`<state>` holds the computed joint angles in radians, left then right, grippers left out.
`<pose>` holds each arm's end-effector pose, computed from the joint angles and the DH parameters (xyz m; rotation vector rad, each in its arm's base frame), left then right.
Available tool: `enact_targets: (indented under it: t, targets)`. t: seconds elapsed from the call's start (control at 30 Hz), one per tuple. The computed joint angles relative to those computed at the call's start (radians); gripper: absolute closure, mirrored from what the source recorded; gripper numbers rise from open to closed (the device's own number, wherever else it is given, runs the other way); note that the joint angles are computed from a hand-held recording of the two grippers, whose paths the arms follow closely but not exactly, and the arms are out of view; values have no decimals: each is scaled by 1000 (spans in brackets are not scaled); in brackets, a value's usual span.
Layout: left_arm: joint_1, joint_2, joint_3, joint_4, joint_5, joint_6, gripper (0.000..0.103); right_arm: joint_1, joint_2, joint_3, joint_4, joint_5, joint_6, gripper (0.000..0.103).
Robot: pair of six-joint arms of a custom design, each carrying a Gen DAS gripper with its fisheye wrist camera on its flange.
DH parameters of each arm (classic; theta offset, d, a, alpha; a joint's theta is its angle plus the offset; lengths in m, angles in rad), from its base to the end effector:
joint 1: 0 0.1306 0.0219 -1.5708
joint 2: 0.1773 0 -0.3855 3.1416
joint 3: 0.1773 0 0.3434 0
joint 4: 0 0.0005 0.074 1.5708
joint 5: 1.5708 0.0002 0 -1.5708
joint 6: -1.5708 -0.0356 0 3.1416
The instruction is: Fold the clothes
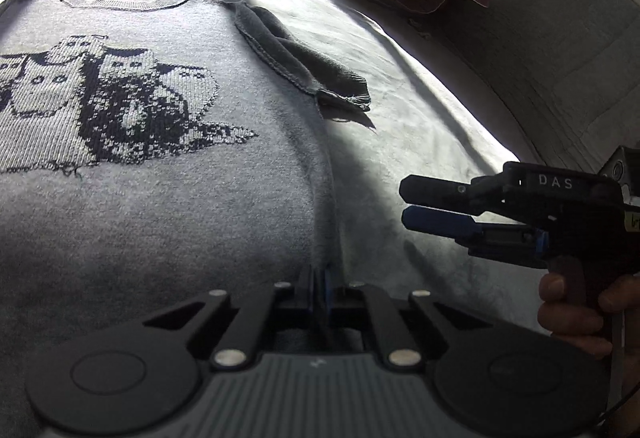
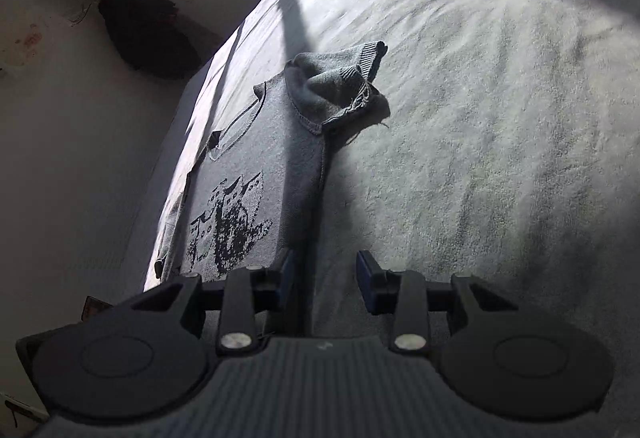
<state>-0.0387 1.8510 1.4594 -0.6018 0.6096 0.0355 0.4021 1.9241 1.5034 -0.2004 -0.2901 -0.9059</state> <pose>0.5645 -0.0428 0.2588 0.2353 2.4756 -0.8057 0.5651 0.2509 0.2598 0.4163 2.3283 1.0111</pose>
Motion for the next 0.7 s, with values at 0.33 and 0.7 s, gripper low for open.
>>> enact_targets:
  t: [0.33, 0.7]
  targets:
    - [114, 89, -52, 184, 426, 443, 100, 18, 113, 100, 53, -67, -140, 64]
    - [118, 101, -93, 364, 560, 647, 100, 23, 148, 75, 224, -106, -273, 75]
